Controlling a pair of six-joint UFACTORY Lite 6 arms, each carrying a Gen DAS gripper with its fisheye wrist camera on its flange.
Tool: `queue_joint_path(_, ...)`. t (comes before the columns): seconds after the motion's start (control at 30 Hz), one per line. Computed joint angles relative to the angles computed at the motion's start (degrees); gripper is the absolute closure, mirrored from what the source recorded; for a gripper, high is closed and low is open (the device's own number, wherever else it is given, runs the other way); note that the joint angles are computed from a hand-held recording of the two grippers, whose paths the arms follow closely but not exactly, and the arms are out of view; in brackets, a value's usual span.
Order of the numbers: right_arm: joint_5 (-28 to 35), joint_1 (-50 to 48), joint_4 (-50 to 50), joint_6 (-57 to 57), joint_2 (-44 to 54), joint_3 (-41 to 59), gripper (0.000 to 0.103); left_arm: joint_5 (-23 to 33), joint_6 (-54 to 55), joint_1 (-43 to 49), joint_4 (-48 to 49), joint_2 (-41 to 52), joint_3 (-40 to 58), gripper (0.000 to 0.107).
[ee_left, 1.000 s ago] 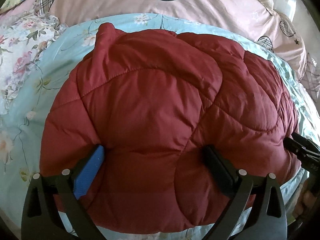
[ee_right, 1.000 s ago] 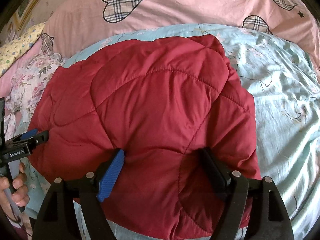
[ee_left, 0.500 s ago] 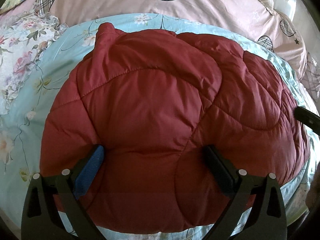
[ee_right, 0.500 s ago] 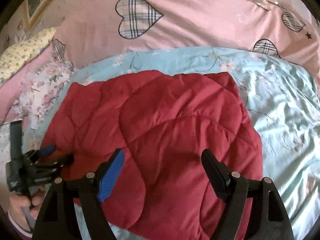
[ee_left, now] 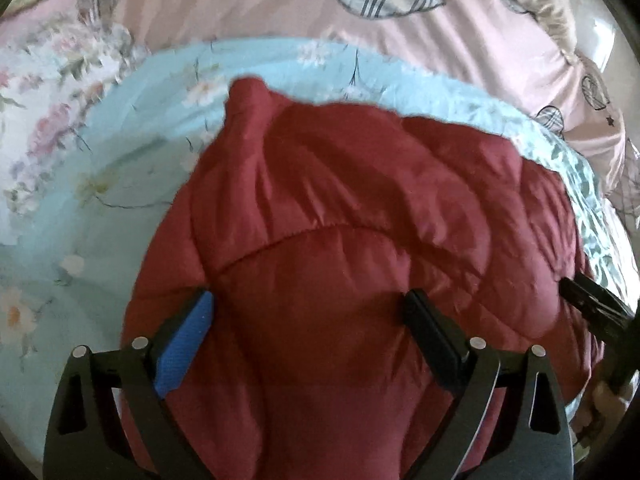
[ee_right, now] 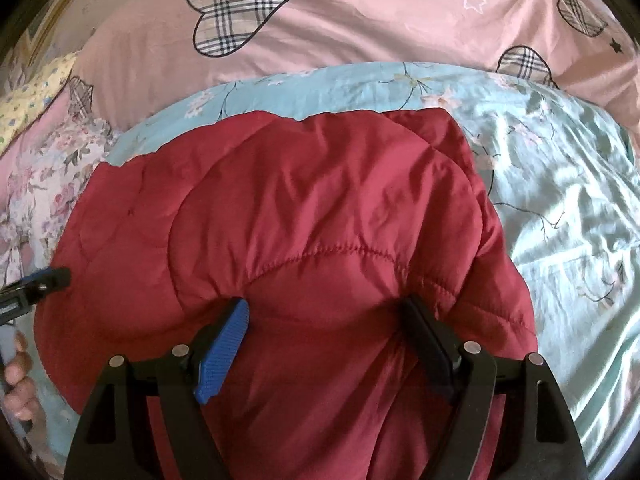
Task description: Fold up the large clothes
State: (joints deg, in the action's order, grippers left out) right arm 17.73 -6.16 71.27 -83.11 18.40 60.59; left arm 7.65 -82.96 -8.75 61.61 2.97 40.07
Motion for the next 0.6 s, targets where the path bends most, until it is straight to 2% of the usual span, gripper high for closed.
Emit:
queue_joint_path(0.13,0.15,0.0,0.39,0.3,-0.61,-0.5,0.023,1.55,-12.46,-0.96,11.78,4.37,2.11,0.008)
queue_joint_path(0.3,2.15,-1.31,-0.79,2.72,-6.57,-4.16,0.024,3.68,-20.98,-2.7,19.41,5.07,1.45,0.007)
queue_joint_path(0.47,4.36,-2.7,0.2,0.14,-14.17,-10.95,0.023,4.93,-25.48,-3.39,23.44,5.2,1.16,0.007)
queue_joint_path(0.53,1.98,-1.73,-0.78,-0.22,-14.13,-12.34,0.024,5.83,-28.28,-4.02,25.48,4.76,0.48,0.007)
queue_joint_path(0.6,-0.84,-0.97,3.89,-5.98,-12.48,-13.29,0.023,6.98,-25.11,-4.85,21.57,3.49,-0.02,0.007)
